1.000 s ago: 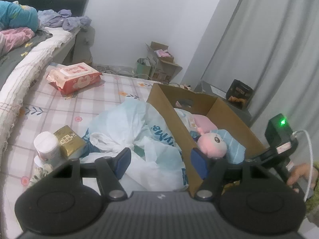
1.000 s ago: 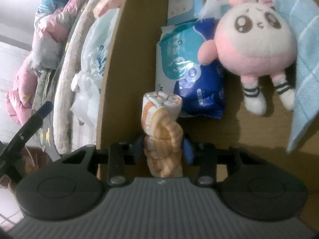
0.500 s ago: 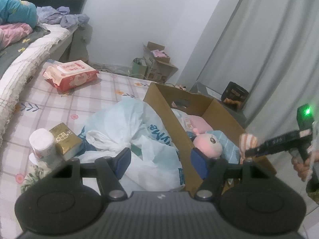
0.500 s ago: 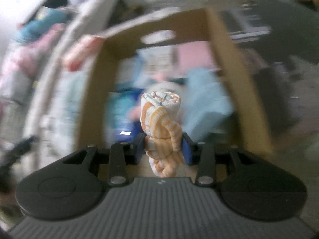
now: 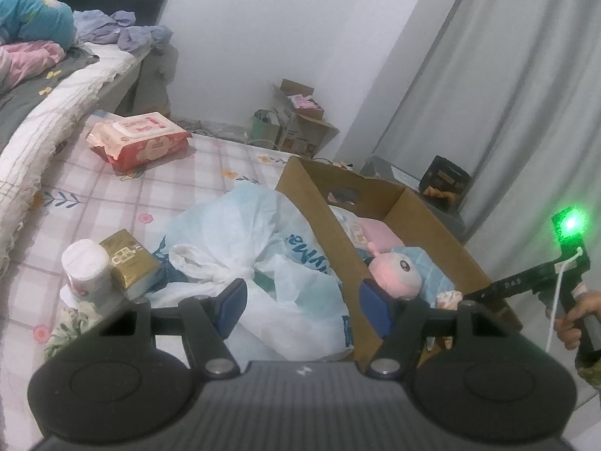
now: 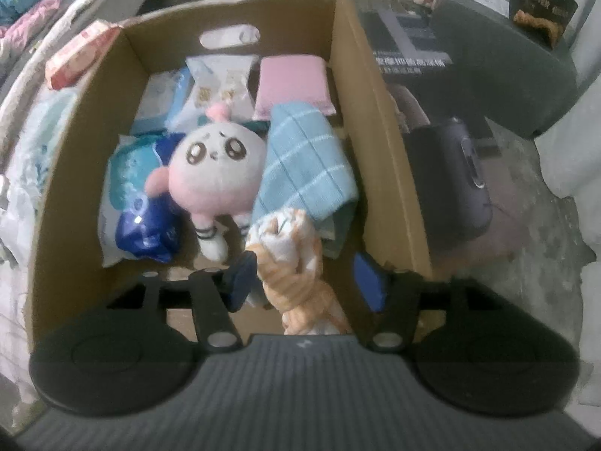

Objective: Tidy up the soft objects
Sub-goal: 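Lower the sock into the box and open the right gripper, then move the right gripper back over the bed while the left gripper reaches the white tub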

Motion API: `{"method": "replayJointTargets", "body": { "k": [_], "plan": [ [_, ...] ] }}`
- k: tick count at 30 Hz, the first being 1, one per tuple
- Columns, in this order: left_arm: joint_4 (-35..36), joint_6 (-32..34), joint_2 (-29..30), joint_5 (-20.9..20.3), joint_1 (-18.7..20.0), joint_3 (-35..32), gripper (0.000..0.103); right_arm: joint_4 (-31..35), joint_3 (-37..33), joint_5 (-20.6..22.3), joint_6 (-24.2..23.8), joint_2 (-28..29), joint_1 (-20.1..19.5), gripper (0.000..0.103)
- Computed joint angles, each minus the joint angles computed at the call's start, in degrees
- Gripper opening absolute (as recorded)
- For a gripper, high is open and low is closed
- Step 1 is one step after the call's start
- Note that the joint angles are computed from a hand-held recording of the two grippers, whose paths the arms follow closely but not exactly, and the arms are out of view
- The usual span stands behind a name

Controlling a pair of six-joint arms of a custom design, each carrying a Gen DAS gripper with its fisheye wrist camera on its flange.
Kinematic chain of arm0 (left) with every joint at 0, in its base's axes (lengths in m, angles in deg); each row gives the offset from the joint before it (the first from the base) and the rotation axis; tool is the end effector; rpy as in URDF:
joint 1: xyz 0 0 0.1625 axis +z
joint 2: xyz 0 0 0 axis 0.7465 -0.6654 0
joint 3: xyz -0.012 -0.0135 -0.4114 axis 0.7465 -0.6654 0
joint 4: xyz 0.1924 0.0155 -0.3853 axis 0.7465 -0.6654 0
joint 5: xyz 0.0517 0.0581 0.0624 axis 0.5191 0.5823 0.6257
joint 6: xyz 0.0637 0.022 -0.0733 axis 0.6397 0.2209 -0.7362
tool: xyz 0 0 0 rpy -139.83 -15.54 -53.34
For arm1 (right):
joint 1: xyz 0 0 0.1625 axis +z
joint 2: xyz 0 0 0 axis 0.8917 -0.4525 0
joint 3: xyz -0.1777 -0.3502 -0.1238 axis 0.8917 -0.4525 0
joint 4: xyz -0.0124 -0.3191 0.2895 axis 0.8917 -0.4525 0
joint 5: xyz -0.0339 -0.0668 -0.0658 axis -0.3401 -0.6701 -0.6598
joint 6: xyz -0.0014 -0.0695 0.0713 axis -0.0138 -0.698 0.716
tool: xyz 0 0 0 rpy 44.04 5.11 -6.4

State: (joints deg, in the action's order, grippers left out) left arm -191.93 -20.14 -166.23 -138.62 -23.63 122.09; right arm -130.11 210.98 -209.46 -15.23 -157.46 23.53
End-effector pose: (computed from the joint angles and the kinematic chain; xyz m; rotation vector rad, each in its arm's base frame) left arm -0.2662 -0.3100 0.1343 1.0404 2.7928 -0.7290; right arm 0.0479 -0.2138 0.3685 -0.3050 -2.2131 0.6451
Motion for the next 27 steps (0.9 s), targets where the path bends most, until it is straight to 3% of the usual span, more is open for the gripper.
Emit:
{"method": "replayJointTargets", "body": {
  "k": [3, 8, 11, 14, 20, 27],
  "plan": [
    [0.85, 0.01, -1.09, 0.29, -0.06, 0.42, 0.067, -1.46, -0.01, 2.15, 0.33, 0.24, 0.47, 0.057],
    [4.65, -0.46, -5.03, 2.44, -0.47, 1.55, 0.068, -3.3, 0.1, 9.59, 2.06, -0.15, 1.22, 0.057],
    [7.07, -1.2, -8.05, 4.61, -0.54, 2.43, 0.068, -4.61, -0.2, 12.01, 2.39, 1.83, 3.25, 0.057],
    [8.99, -1.95, -10.67, 5.85, -0.14, 3.08, 0.068, -5.22, -1.07, 14.27, 3.15, 4.24, 2.61, 0.057],
    [10.75, -2.37, -13.42, 6.42, 1.2, 3.73, 0.068, -1.06, -1.8, 22.69, 6.1, 2.36, -7.03, 0.058],
    [11.63, -2.87, -14.94, 6.81, 2.04, 4.41, 0.068, -0.48, -1.14, 29.4, 6.06, 3.02, -12.92, 0.06]
  ]
}}
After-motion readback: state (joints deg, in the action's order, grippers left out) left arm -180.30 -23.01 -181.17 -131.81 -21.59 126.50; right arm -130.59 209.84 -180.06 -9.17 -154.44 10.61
